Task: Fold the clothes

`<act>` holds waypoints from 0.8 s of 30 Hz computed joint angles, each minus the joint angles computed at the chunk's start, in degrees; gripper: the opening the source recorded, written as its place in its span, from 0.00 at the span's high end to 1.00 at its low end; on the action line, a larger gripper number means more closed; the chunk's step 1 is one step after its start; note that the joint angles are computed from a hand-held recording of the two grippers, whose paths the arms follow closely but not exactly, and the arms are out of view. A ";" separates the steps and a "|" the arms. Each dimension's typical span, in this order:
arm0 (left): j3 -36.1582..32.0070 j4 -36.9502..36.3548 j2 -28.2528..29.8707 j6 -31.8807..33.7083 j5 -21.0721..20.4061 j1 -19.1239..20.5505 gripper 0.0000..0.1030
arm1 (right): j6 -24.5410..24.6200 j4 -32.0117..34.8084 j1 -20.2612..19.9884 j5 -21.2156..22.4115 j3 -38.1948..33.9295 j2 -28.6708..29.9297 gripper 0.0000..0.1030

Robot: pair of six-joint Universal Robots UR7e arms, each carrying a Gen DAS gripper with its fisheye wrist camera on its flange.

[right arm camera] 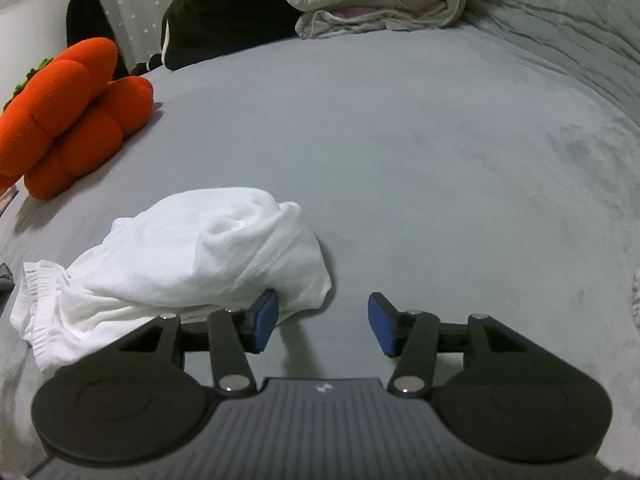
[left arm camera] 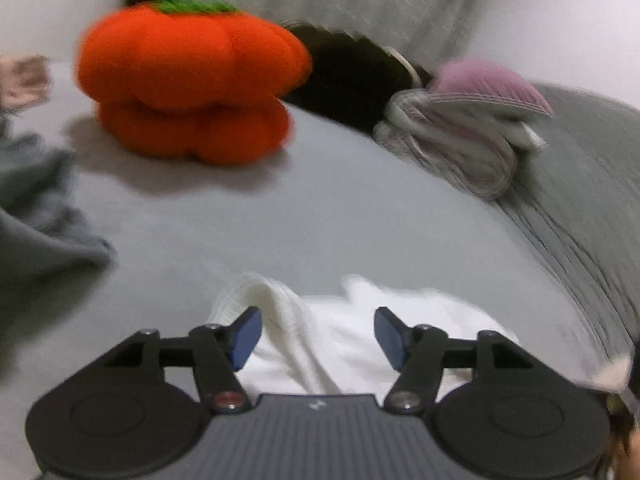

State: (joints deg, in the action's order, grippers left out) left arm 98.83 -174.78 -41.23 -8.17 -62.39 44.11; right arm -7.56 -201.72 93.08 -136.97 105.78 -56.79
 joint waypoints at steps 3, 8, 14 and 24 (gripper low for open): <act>-1.70 6.68 1.71 -3.06 -2.33 -0.01 0.37 | -0.72 -0.26 0.13 -0.61 -0.11 0.48 0.47; -3.36 9.73 5.45 -2.31 3.25 -1.85 0.53 | -1.17 -0.48 -0.06 -0.25 0.12 0.27 0.46; -3.25 4.70 3.45 -5.61 0.38 -0.14 0.98 | -0.56 -1.58 -0.14 0.91 0.48 0.00 0.47; 4.23 -20.45 -4.02 -3.39 -4.39 3.62 0.98 | 4.23 1.00 -0.02 5.09 1.27 -1.39 0.46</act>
